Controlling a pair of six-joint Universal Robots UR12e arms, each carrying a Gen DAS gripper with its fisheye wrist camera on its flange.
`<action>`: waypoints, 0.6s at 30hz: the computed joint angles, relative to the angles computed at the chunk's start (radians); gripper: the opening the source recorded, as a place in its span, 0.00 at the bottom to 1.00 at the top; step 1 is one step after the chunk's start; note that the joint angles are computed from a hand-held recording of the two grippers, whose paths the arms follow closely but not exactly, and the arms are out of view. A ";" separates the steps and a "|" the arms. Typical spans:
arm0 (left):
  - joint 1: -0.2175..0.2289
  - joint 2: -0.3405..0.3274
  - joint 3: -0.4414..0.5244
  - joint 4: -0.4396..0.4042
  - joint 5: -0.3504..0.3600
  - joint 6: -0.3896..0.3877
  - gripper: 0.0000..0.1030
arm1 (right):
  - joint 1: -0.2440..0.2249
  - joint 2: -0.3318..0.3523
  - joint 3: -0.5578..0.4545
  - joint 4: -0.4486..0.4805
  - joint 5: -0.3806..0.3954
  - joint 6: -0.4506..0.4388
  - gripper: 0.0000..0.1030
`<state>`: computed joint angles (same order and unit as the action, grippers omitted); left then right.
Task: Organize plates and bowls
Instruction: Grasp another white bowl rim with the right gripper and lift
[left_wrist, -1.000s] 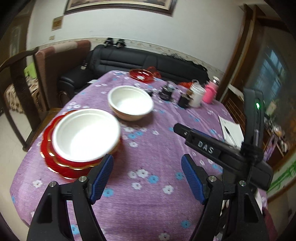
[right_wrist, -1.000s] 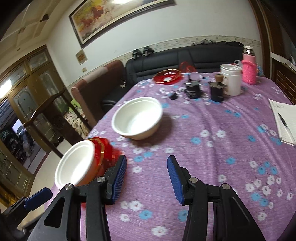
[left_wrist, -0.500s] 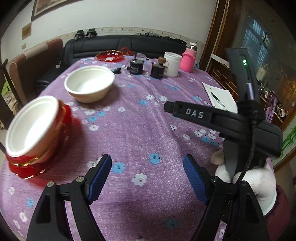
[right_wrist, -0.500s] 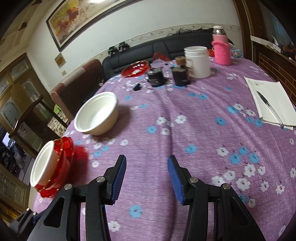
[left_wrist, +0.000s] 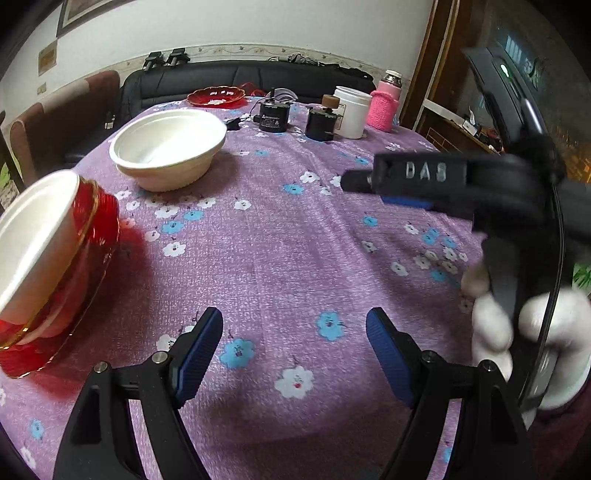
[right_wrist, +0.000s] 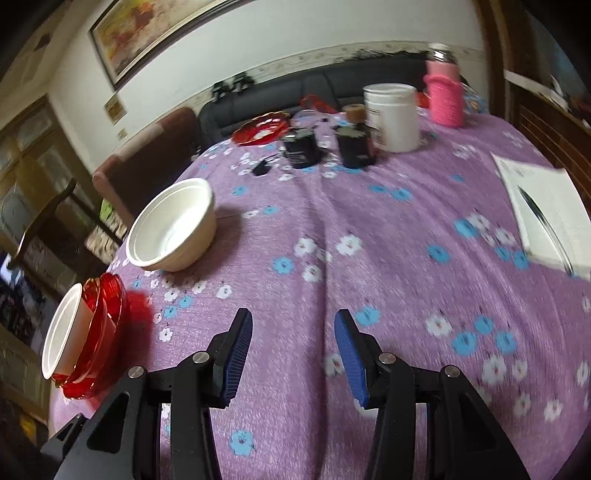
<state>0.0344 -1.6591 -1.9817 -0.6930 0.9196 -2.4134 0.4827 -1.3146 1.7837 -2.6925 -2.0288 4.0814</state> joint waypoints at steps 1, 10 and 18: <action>0.003 -0.007 0.002 0.001 -0.009 -0.001 0.77 | -0.008 0.007 -0.016 0.018 0.010 -0.024 0.49; 0.022 -0.055 0.047 -0.123 -0.081 0.001 0.77 | -0.090 0.083 -0.167 0.139 0.122 -0.124 0.49; 0.028 -0.065 0.062 -0.162 -0.103 -0.012 0.77 | -0.154 0.190 -0.308 0.197 0.300 -0.113 0.49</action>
<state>0.0627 -1.7243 -1.9197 -0.8549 0.8163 -2.4251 0.3292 -1.1246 1.4756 -2.4950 -1.7291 3.9686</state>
